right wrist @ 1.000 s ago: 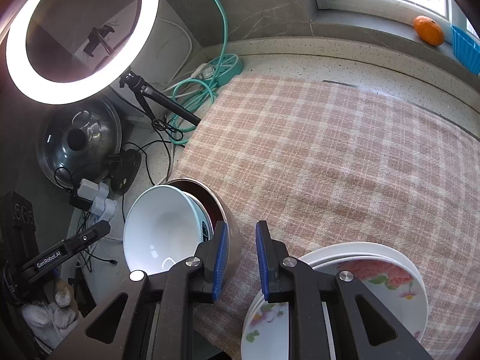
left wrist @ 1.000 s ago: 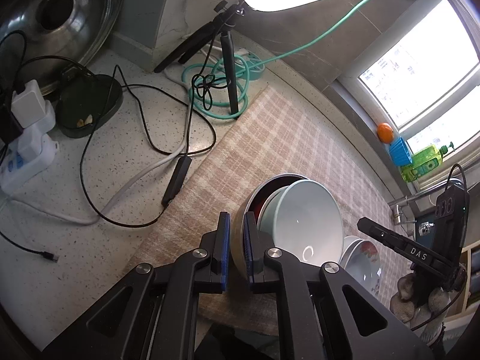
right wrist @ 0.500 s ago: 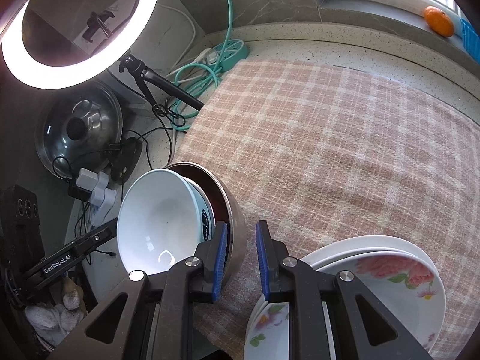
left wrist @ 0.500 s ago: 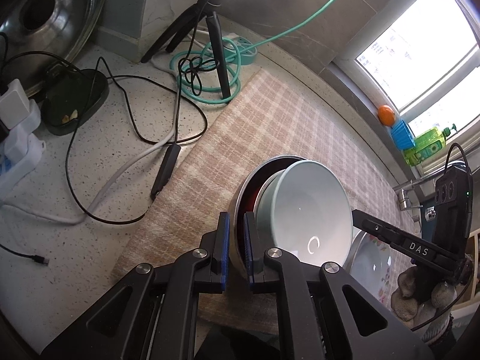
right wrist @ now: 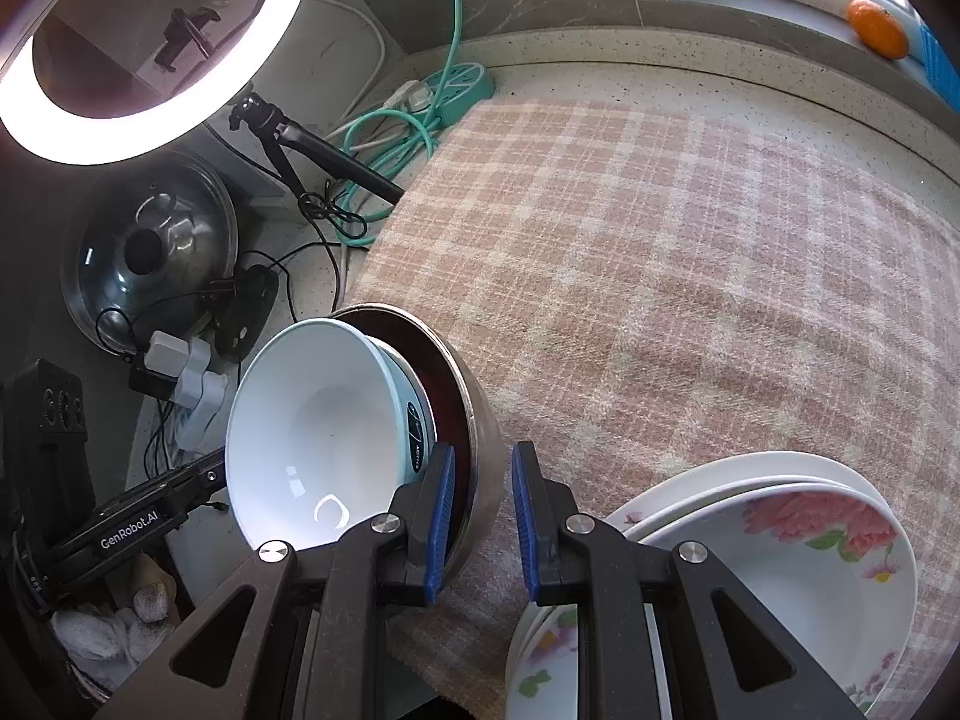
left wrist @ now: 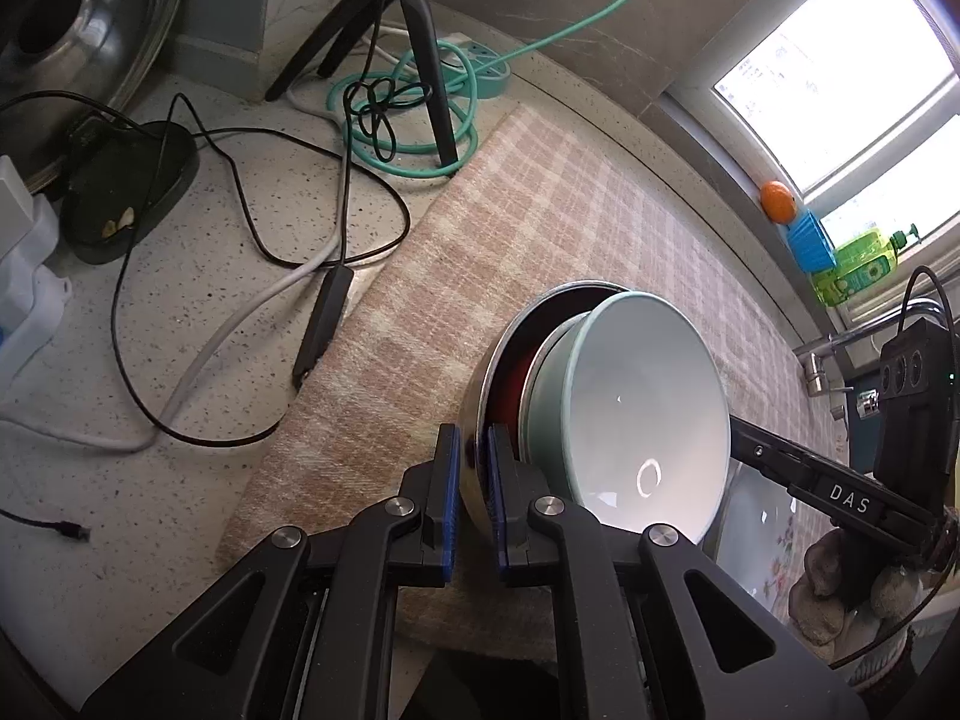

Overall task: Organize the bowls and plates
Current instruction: 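Grip the rims of the nested bowl stack with both tools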

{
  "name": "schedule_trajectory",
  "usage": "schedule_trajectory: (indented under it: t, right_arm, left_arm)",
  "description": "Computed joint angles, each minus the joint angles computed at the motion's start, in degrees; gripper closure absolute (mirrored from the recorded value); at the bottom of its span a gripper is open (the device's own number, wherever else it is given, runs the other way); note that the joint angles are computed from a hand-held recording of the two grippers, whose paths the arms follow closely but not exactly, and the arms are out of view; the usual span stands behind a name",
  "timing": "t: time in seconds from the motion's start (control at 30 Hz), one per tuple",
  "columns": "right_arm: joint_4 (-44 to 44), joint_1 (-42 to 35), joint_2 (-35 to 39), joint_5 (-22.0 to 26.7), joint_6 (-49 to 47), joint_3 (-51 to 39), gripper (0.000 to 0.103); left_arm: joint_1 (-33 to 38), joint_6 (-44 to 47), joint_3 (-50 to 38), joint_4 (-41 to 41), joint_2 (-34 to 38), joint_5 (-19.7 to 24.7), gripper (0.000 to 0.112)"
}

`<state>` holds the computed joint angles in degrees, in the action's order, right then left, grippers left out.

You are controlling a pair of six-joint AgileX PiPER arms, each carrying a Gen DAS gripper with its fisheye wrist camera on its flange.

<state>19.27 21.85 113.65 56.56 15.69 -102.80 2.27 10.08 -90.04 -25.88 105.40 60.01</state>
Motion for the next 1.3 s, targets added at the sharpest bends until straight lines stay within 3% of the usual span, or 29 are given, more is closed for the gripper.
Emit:
schedule_trajectory:
  t: [0.47, 1.3]
  right_arm:
    - [-0.61, 0.91, 0.97, 0.0, 1.44, -0.54, 0.093]
    - [-1.51, 0.47, -0.36, 1.67, 2.4, -2.28, 0.093]
  left_arm:
    - [0.07, 1.17, -0.44, -0.36, 1.33, -0.2, 0.105]
    - [-0.97, 0.13, -2.81, 0.52, 0.4, 0.43, 0.105]
